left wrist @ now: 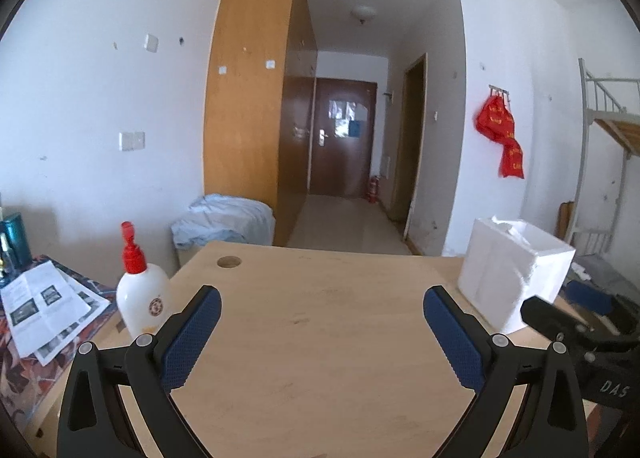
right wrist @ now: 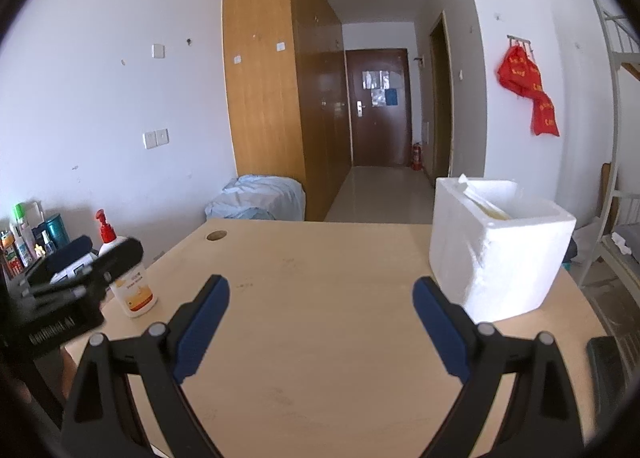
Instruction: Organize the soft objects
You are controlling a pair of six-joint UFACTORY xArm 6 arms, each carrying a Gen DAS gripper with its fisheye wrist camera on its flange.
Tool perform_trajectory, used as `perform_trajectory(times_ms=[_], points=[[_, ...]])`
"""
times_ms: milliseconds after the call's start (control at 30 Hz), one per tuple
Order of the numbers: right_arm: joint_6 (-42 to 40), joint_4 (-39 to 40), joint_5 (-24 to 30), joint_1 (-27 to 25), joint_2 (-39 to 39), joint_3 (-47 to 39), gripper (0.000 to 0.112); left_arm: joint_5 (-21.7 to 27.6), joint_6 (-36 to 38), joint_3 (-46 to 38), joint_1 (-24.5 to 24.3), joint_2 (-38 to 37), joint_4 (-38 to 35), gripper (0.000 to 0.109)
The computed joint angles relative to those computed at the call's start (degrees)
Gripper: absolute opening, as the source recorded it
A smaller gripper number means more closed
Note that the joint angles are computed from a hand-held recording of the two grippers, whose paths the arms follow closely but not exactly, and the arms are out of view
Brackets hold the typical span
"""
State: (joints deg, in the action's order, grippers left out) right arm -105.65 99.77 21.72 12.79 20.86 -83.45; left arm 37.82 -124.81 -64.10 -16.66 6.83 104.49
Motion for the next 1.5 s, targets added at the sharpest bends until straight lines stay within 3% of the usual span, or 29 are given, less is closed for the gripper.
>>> perform_trajectory(times_ms=[67, 200, 600, 1000, 1500], points=[[-5.56, 5.46, 0.26, -0.05, -0.98, 2.18, 0.095, 2.26, -2.4, 1.26, -1.23, 0.12, 1.88, 0.101], [-9.07, 9.83, 2.03, -1.0, -1.55, 4.84, 0.095, 6.03, -6.09, 3.33, -3.31, 0.84, 4.31, 0.102], [-21.52, 21.92, 3.74, -2.26, -4.4, 7.65, 0.095, 8.96, -7.13, 2.49, -5.87, 2.11, 4.84, 0.103], [-19.9, 20.61, 2.98, -2.28, -3.15, 6.28, 0.099, 10.96, -6.17, 1.93, -6.77, 2.68, 3.7, 0.103], [-19.25, 20.14, 1.53, -2.17, -2.16, 5.08, 0.101, 10.04, -5.98, 0.85, -6.22, 3.54, 4.11, 0.103]])
